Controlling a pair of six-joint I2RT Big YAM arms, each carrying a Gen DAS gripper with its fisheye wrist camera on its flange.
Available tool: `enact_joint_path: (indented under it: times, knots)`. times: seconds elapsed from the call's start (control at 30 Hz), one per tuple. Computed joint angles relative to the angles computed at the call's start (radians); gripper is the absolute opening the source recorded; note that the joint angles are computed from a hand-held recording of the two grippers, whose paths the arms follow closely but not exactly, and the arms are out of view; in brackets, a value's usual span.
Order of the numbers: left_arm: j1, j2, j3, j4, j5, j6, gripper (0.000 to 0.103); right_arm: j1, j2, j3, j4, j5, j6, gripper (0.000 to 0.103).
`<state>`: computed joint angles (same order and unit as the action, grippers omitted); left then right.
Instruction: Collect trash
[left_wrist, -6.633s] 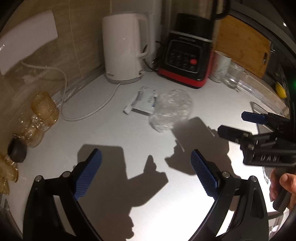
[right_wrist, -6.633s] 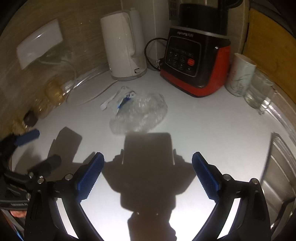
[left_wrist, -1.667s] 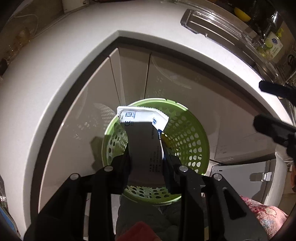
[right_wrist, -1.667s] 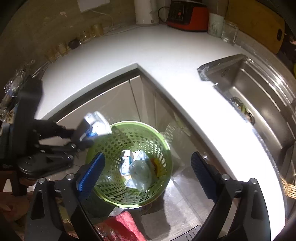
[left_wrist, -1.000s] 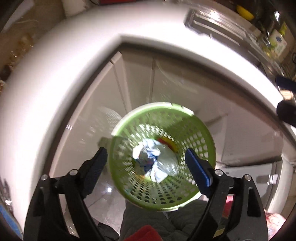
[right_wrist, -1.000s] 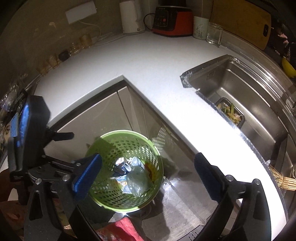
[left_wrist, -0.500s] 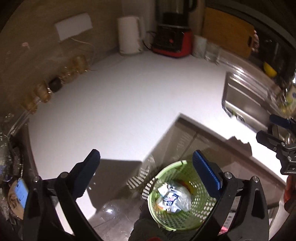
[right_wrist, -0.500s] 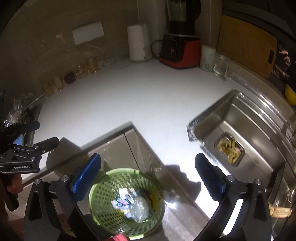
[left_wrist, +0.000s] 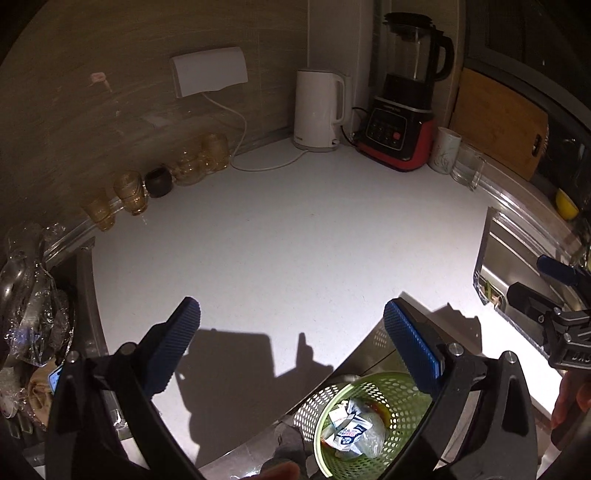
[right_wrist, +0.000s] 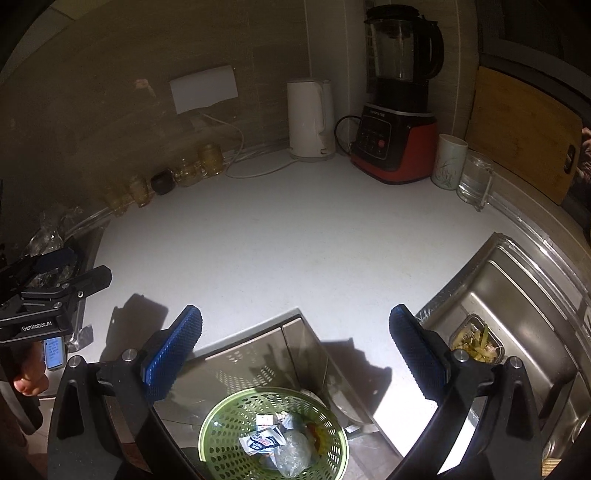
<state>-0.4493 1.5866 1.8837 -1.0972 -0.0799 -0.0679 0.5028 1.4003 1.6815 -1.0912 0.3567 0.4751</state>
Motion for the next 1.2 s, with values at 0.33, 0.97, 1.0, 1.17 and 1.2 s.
enact_joint_path:
  times: [0.33, 0.97, 1.0, 1.17, 1.2]
  knots:
    - [0.038, 0.028, 0.041, 0.008, 0.026, -0.004, 0.095, 0.009, 0.079, 0.109, -0.031, 0.023, -0.006, 0.101]
    - [0.056, 0.072, 0.162, 0.016, 0.009, 0.030, 0.095, 0.034, 0.146, 0.245, -0.022, 0.093, -0.012, 0.101]
    - [0.054, 0.073, 0.171, 0.019, 0.001, 0.030, 0.095, 0.034, 0.147, 0.252, -0.017, 0.098, -0.015, 0.101]
    - [0.049, 0.085, 0.228, 0.018, -0.030, 0.010, 0.095, 0.032, 0.146, 0.286, 0.010, 0.122, -0.033, 0.101]
    - [0.048, 0.085, 0.236, 0.019, -0.035, 0.006, 0.095, 0.033, 0.145, 0.293, 0.014, 0.127, -0.037, 0.101]
